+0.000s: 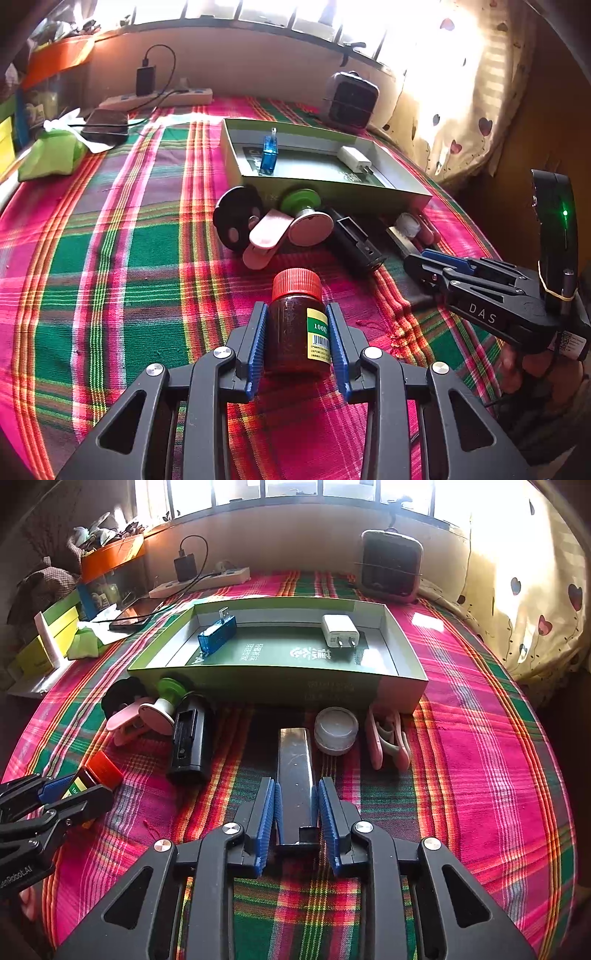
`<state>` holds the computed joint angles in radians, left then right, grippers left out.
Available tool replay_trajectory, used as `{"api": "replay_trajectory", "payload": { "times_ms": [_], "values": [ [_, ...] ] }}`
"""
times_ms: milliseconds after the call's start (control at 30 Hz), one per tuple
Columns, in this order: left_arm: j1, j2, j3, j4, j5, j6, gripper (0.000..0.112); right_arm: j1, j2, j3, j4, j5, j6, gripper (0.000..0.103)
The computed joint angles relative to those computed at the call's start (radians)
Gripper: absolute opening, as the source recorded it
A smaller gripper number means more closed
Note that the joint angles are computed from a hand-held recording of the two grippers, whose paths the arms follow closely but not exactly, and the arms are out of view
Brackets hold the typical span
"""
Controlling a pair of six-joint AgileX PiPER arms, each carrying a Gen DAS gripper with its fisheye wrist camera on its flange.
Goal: Organize rigid objects
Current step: 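Grasp the black rectangular case with the right tool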
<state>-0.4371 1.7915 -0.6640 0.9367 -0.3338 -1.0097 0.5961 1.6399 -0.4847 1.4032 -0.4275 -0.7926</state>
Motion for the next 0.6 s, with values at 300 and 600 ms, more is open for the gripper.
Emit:
{"api": "replay_trajectory", "payload": {
  "times_ms": [300, 600],
  "values": [
    [-0.002, 0.000, -0.001, -0.002, 0.004, 0.004, 0.031, -0.008, -0.010, 0.011, -0.044, 0.013, 0.040, 0.025],
    [-0.007, -0.002, -0.004, 0.003, 0.010, -0.009, 0.030, -0.018, -0.020, 0.023, -0.111, 0.032, 0.100, 0.024]
  ]
}}
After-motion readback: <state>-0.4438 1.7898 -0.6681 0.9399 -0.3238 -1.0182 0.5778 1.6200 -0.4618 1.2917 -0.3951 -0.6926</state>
